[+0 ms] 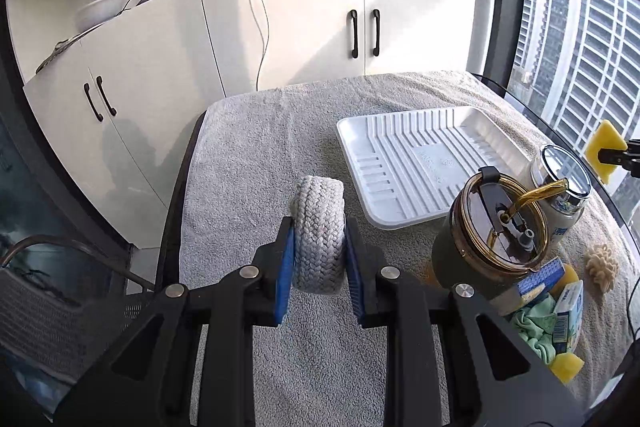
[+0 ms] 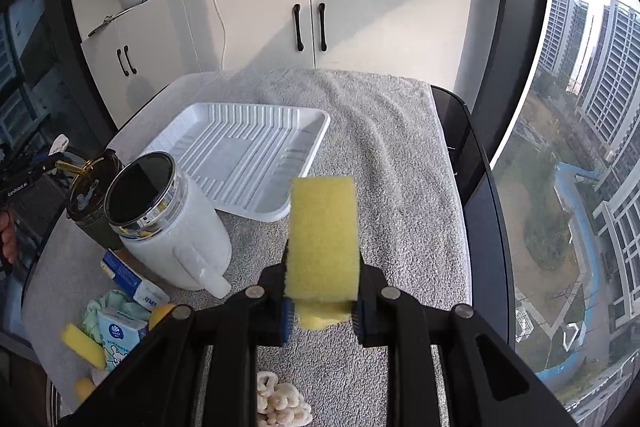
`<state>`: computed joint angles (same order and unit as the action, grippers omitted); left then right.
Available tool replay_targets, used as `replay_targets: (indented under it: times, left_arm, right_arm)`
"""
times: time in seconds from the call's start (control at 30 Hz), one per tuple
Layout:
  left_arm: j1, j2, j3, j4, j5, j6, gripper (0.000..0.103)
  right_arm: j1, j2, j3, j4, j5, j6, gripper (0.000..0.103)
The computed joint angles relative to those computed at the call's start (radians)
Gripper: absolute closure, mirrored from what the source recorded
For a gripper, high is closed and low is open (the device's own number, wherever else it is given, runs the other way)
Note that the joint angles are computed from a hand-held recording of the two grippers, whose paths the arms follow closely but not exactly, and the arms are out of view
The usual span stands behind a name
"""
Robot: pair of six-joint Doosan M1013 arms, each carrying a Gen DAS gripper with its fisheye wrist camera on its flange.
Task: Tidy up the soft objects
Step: 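Carry the knitted roll with the left gripper while the right gripper carries the sponge to the white tray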
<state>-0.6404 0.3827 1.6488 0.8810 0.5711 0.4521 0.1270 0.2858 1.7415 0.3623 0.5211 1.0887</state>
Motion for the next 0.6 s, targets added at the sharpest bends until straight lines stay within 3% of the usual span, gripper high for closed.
replay_targets:
  times: [0.17, 0.33, 0.47, 0.6]
  left_arm:
    - [0.030, 0.058, -0.113, -0.141, -0.007, 0.242, 0.081]
    - [0.056, 0.125, -0.236, -0.331, -0.009, 0.552, 0.081]
    - [0.064, 0.193, -0.340, -0.430, 0.042, 0.730, 0.081]
    - [0.070, 0.256, -0.419, -0.547, 0.076, 0.876, 0.081]
  right_arm:
    - [0.014, 0.071, -0.141, -0.030, 0.071, -0.021, 0.079]
    - [0.031, 0.170, -0.315, -0.044, 0.210, -0.064, 0.079]
    - [0.047, 0.260, -0.450, -0.024, 0.347, -0.123, 0.079]
    - [0.071, 0.331, -0.531, -0.032, 0.415, -0.159, 0.079]
